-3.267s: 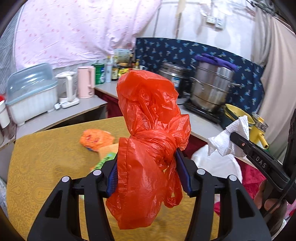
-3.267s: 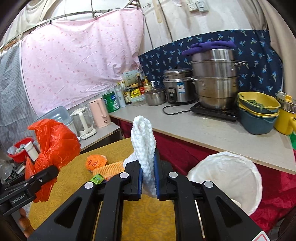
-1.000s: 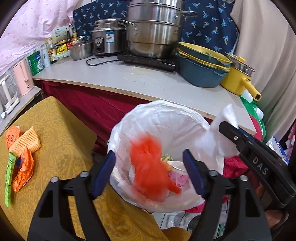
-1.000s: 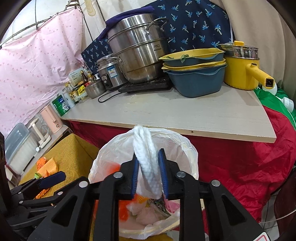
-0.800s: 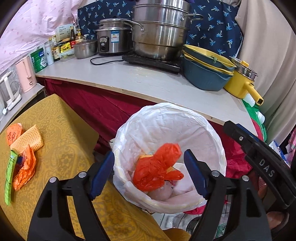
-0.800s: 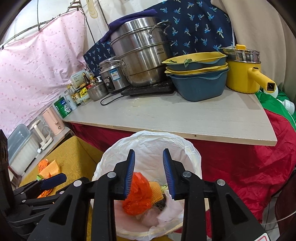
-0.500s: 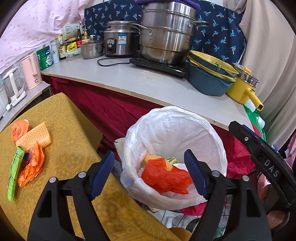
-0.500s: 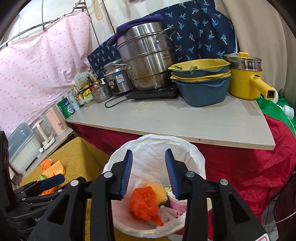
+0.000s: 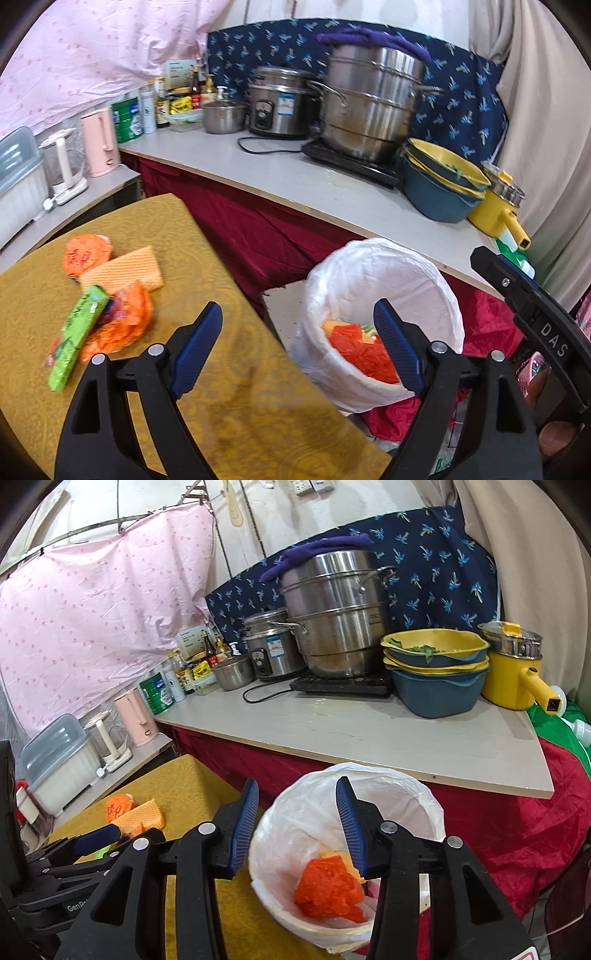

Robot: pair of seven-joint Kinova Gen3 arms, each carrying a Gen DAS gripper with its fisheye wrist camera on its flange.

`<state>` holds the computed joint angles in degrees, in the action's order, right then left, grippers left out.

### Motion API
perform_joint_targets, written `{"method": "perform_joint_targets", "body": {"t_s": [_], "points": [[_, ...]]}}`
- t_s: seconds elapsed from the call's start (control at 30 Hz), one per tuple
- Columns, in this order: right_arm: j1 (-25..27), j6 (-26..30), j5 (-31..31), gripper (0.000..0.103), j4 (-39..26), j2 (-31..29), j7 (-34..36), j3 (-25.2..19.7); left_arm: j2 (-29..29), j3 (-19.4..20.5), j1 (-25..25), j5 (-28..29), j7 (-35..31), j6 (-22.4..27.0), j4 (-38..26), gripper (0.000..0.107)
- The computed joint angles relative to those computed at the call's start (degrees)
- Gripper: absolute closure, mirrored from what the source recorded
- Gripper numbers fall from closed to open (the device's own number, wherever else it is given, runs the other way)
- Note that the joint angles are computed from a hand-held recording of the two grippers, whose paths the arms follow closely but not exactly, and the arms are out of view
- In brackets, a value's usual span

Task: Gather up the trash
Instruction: 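Move both open tools back from the bin to the table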

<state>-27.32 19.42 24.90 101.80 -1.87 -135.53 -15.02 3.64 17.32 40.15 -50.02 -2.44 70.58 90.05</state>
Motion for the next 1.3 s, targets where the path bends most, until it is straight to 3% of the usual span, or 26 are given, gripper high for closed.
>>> {"method": "perform_joint_targets", "body": {"t_s": [0.23, 0.73, 1.13, 1.3], "points": [[-2.2, 2.1, 6.4, 0.054, -1.7, -0.5, -6.3, -3.0, -4.6, 2.3, -0.8, -1.1, 2.9, 4.2, 3.5, 0.024], [-11.6, 5.8, 9.8, 0.054, -5.8, 2.7, -9.6, -4.5, -16.2, 9.3, -9.7, 4.6, 2.8, 10.4, 13.8, 0.020], [-21.9, 8.7, 8.3, 0.054, -10.3, 9.8, -8.5, -1.2, -24.0, 8.9, -16.7, 11.4, -4.3, 7.0, 24.1, 0.020], [-25.3, 10.0, 5.6, 0.054, -13.5, 13.9, -6.0, 0.6, -26.4, 6.5, -19.4, 13.2, -8.6, 3.0, 28.2, 0.020]]}}
